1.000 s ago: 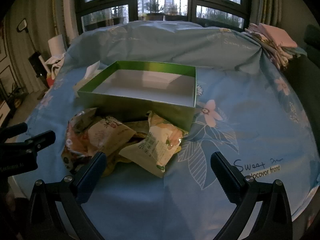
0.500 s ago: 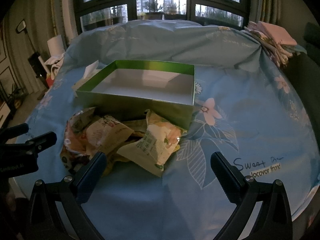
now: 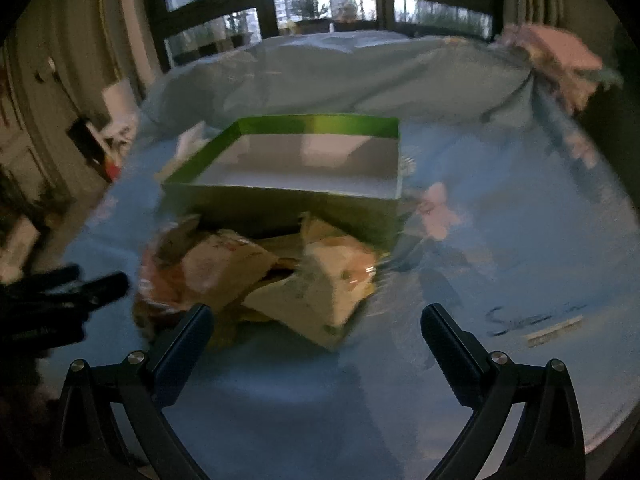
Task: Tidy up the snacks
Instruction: 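Move both tools toward the snack pile beside the green box, then grasp the orange sunflower-seed bag with the right gripper and lift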
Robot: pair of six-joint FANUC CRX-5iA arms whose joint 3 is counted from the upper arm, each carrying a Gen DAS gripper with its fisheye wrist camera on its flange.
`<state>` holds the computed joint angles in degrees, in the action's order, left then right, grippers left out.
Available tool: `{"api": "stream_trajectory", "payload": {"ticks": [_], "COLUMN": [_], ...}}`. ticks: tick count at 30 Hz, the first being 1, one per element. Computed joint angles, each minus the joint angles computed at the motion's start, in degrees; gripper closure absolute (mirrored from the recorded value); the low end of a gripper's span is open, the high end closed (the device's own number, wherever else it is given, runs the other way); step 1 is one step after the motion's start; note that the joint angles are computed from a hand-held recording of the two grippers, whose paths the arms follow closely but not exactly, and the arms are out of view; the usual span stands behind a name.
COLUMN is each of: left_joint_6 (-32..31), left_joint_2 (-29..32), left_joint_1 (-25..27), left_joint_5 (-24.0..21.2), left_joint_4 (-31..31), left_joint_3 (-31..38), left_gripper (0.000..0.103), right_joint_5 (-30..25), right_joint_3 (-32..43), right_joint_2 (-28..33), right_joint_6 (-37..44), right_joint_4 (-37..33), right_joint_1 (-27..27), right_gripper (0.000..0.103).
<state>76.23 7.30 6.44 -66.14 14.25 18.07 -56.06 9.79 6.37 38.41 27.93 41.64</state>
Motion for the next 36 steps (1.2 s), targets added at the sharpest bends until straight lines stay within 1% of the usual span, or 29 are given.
{"api": "stream_trajectory", "payload": {"ticks": [2,4,6,7,8,9,11,12,13,18,19,22,24,25,26,28,30,32,33,34,36], "left_joint_6": [0.0,-1.1,-2.2,-2.9,-3.2,-3.5,-4.0,-4.6,-5.1,-10.8,-11.9,-14.8,-15.7,-16.0,-16.5,-16.8,-17.0,-17.1,-17.1,-17.2,-17.3], "left_joint_2": [-0.1,0.1,0.4,0.5,0.6,0.5,0.3,0.0,-0.1,-2.2,-2.6,-3.4,-3.5,-3.4,-3.3,-2.9,-2.8,-2.4,-2.3,-2.0,-1.8], "left_joint_1": [0.0,0.7,1.3,1.7,2.0,2.3,2.7,3.0,3.2,5.0,5.2,5.8,5.9,5.9,5.8,5.8,5.8,5.6,5.6,5.6,5.6], "left_joint_5": [0.2,-0.3,-1.0,-1.5,-1.7,-1.7,-2.0,-2.0,-1.9,-0.1,0.5,1.9,2.3,2.4,2.4,2.1,2.0,1.6,1.4,1.2,1.0], "left_joint_4": [-0.1,2.1,4.1,5.4,6.2,6.9,7.4,8.0,8.6,14.5,15.7,19.6,21.1,21.6,22.3,22.8,22.8,23.0,23.2,23.5,24.2], "left_joint_3": [-0.3,-1.0,-1.5,-2.0,-2.3,-2.9,-3.8,-4.6,-5.2,-10.5,-11.6,-14.0,-14.7,-14.9,-15.3,-15.3,-15.6,-15.7,-15.8,-15.8,-16.0], "left_gripper": [0.000,0.000,0.000,0.000,0.000,0.000,0.000,0.000,0.000,0.000,0.000,0.002,0.002,0.002,0.003,0.006,0.007,0.009,0.010,0.011,0.012], "right_joint_5": [0.0,0.0,1.5,2.2,4.0,3.8,6.4,6.1,7.3,9.8,10.2,10.2,10.2,9.2,8.6,7.3,5.4,2.8,1.3,-1.2,-4.7], "right_joint_3": [0.2,-0.2,0.0,0.6,0.6,1.0,1.1,1.6,1.5,2.8,3.0,4.7,6.2,7.8,8.9,11.7,14.6,18.1,20.0,22.9,27.0], "right_joint_2": [0.1,0.2,-0.5,-0.8,-1.4,-1.4,-2.1,-2.1,-2.4,-2.5,-2.4,-1.7,-1.2,-0.4,0.2,2.0,4.0,6.4,7.8,9.9,12.8], "right_joint_6": [0.2,-0.6,-0.1,0.7,2.0,3.0,6.0,7.1,8.3,15.9,16.8,21.4,27.1,30.8,32.5,34.3,34.7,36.3,36.7,36.7,37.9], "right_joint_4": [-1.7,-0.6,-4.0,-6.9,-10.2,-11.6,-18.1,-20.2,-22.8,-37.1,-38.8,-46.7,-54.4,-59.4,-61.3,-61.5,-60.3,-60.6,-60.3,-58.8,-57.5], "right_joint_1": [-0.5,-0.4,-1.0,-1.5,-2.3,-2.7,-4.3,-4.9,-5.5,-9.0,-9.4,-11.2,-12.9,-14.0,-14.4,-13.9,-13.2,-13.1,-12.9,-12.4,-11.9], "right_gripper": [0.000,0.000,0.000,0.000,0.000,0.000,0.000,0.000,0.000,0.000,0.000,0.000,0.000,0.000,0.000,0.000,0.006,0.017,0.020,0.023,0.024]}}
